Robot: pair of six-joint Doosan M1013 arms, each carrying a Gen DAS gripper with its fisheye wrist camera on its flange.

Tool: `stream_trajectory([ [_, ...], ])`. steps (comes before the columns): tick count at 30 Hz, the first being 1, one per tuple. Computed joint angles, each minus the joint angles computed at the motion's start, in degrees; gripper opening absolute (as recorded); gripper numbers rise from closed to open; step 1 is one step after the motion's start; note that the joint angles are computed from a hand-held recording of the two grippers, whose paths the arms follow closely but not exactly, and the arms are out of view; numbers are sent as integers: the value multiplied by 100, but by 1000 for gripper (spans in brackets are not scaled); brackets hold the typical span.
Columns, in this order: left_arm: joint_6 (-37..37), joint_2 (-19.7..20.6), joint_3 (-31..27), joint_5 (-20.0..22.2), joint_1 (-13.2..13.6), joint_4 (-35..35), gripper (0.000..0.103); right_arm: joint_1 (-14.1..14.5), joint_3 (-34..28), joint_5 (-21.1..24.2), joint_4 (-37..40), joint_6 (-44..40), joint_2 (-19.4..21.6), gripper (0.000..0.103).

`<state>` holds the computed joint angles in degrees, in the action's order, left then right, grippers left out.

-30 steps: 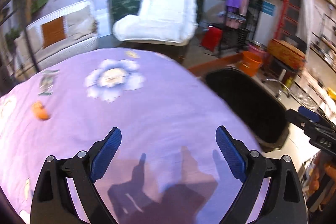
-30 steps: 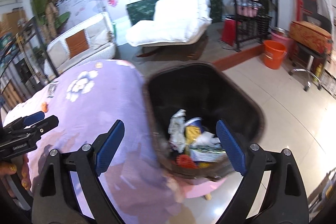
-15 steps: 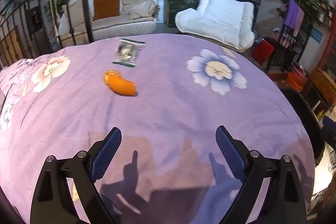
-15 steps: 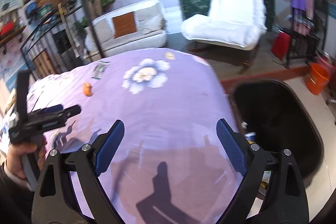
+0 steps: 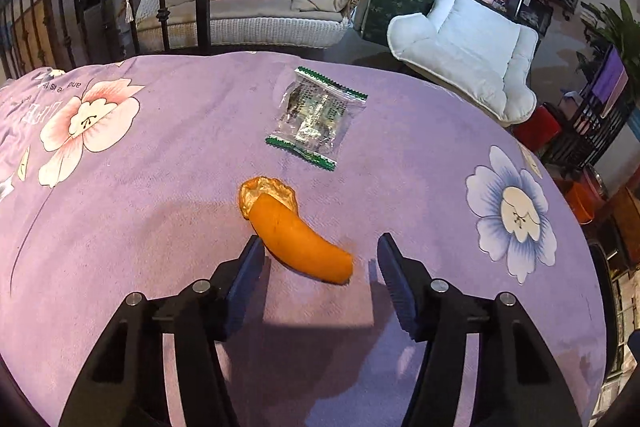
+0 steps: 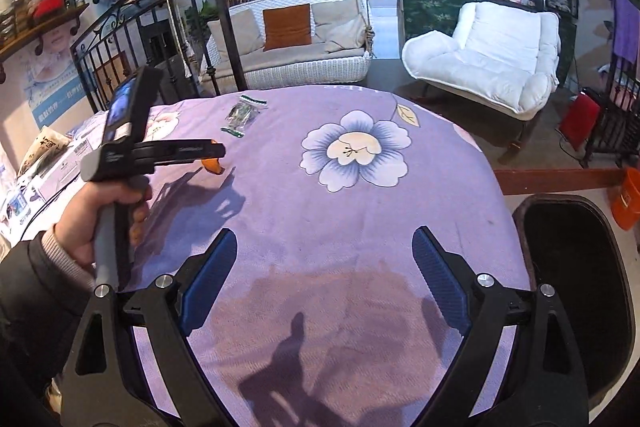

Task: Collect trash
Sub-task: 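Move both grippers back over the orange peel and plastic bag on the table, then grasp the clear plastic bag with the right gripper while the left grasps the orange peel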

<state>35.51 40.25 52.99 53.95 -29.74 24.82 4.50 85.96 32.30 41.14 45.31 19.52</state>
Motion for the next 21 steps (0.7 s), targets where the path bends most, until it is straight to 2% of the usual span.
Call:
stream_trajectory([
  [3, -31, 79, -102, 123, 32, -4, 48, 51, -74, 57, -97, 57, 60, 89],
  [5, -91, 117, -150, 296, 24, 79, 35, 78, -92, 77, -107, 34, 78, 89],
  [8, -231, 23, 29, 153, 38, 3, 21, 95, -198, 180, -46, 43, 144, 89],
  [14, -737, -346, 541, -220, -3, 120, 14, 109, -530, 464, 208, 115, 342, 89],
  [21, -1809, -938, 1401, -611, -261, 1069, 14, 357, -1148, 764, 159, 190, 742, 88],
])
